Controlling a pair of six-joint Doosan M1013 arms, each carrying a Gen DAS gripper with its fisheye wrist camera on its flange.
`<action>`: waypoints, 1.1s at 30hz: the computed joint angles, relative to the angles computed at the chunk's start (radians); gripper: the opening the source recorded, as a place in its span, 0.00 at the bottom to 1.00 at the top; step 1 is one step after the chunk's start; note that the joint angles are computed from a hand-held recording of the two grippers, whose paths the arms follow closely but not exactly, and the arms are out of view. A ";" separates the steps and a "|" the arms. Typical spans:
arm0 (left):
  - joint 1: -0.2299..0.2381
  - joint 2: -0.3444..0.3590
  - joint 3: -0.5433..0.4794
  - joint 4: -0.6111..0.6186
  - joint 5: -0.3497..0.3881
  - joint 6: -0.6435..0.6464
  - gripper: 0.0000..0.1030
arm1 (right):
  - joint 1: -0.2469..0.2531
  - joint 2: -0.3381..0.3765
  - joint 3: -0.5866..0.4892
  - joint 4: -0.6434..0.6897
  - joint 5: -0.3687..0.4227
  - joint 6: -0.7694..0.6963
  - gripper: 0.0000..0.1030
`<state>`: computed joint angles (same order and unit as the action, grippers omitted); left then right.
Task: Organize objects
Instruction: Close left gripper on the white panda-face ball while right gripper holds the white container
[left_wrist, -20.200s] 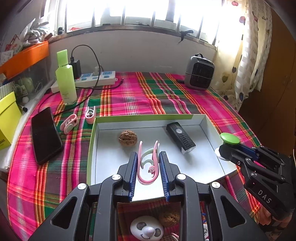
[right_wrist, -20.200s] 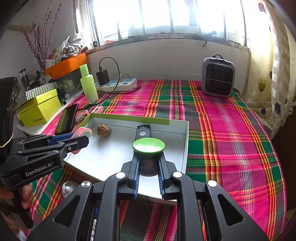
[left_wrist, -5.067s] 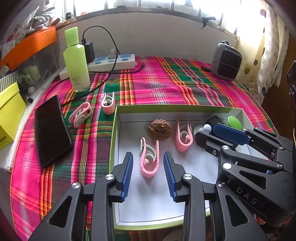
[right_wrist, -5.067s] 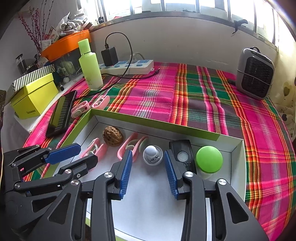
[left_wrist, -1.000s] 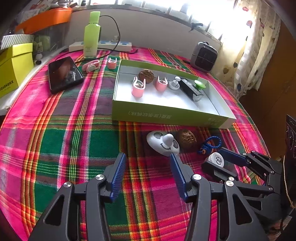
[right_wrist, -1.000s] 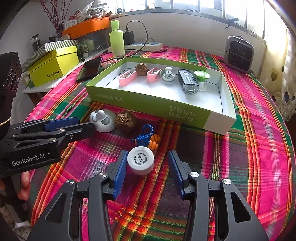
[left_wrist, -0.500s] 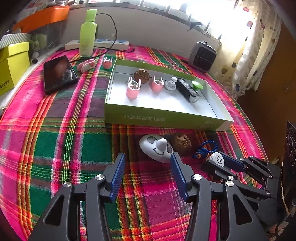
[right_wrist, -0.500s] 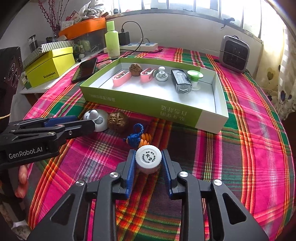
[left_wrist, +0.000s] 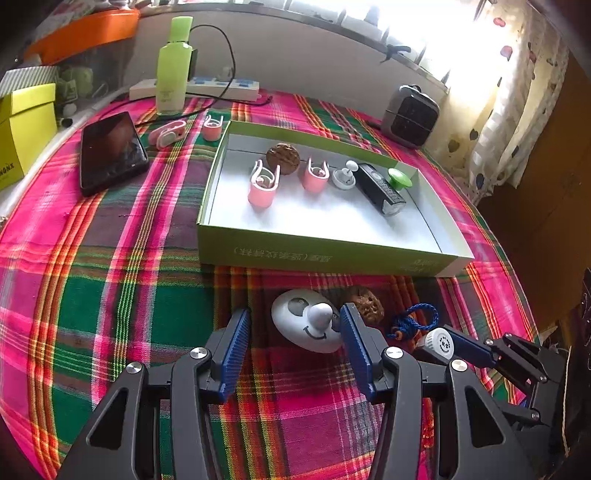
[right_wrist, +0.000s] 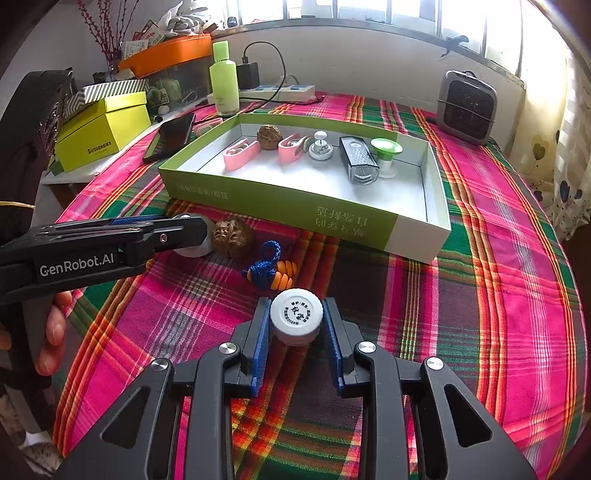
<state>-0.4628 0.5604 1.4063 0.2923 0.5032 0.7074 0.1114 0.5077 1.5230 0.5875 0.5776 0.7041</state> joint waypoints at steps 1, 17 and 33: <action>0.001 0.000 0.001 -0.004 -0.008 0.002 0.47 | 0.000 0.000 -0.001 0.000 0.001 0.000 0.28; 0.008 -0.004 0.012 -0.007 -0.024 -0.012 0.31 | 0.000 0.001 -0.001 -0.001 0.000 0.000 0.28; -0.010 -0.009 0.015 0.111 0.000 -0.077 0.28 | -0.001 0.000 0.000 0.003 0.000 -0.002 0.28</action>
